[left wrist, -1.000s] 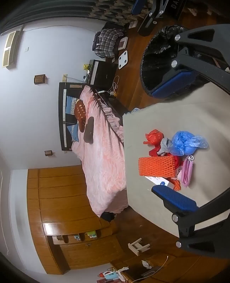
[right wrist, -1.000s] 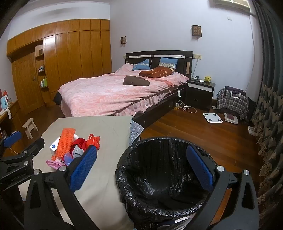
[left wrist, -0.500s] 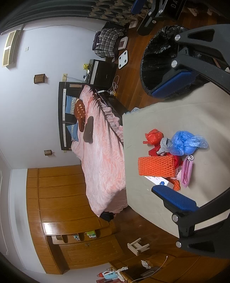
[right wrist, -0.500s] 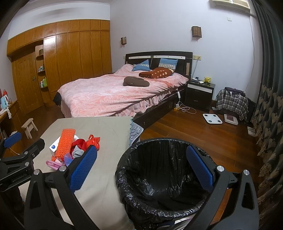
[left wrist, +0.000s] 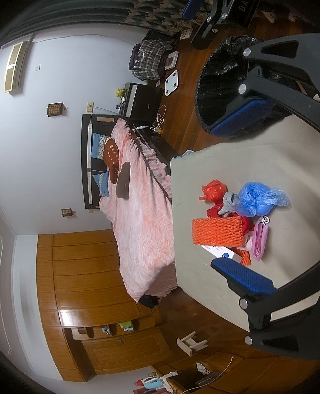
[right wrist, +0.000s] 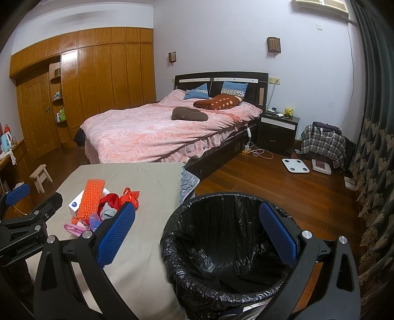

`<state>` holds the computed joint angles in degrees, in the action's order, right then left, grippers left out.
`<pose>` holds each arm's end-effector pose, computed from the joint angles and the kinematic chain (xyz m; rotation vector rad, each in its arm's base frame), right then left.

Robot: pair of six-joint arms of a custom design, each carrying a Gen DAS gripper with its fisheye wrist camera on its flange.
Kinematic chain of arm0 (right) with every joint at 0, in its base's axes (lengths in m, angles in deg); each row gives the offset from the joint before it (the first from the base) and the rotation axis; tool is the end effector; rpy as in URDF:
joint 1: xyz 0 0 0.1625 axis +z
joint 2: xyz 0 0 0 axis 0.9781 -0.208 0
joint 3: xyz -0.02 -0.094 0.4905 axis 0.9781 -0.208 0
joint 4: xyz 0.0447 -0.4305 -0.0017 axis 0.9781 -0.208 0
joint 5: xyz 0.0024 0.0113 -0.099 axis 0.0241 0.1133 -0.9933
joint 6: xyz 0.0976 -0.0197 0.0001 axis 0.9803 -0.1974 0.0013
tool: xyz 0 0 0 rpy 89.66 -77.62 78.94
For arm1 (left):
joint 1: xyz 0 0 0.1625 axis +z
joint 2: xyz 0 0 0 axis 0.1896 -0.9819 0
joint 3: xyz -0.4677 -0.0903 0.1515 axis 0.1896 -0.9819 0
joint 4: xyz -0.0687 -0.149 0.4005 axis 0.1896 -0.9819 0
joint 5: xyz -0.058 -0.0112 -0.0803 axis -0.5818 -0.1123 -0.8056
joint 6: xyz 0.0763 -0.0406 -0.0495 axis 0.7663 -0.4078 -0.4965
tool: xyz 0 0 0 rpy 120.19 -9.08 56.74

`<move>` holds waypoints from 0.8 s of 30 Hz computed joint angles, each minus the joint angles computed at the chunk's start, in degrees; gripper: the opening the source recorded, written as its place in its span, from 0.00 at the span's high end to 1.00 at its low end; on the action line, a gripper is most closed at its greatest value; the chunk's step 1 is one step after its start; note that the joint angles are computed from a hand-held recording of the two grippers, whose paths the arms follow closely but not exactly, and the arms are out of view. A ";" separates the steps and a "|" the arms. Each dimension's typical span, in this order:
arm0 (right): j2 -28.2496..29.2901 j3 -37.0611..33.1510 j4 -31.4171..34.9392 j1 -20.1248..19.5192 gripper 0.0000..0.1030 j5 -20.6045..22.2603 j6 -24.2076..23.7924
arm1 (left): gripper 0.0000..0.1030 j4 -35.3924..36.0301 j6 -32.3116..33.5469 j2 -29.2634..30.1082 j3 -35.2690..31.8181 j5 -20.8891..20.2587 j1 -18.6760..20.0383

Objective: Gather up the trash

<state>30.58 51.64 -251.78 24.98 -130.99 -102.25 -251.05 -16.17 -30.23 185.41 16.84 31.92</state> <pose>0.1748 -0.4593 0.2011 0.2249 -1.9907 1.2899 -0.2487 -0.5164 0.1490 0.8387 2.1311 -1.1185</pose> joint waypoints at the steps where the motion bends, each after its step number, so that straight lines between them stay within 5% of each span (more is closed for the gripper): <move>1: 0.00 0.00 0.00 0.00 0.05 0.00 0.00 | 0.06 0.00 0.00 0.00 0.00 0.00 0.00; 24: 0.00 -0.20 0.22 -0.12 0.05 0.05 -0.05 | 0.06 0.60 -0.15 0.13 -0.65 -0.04 0.06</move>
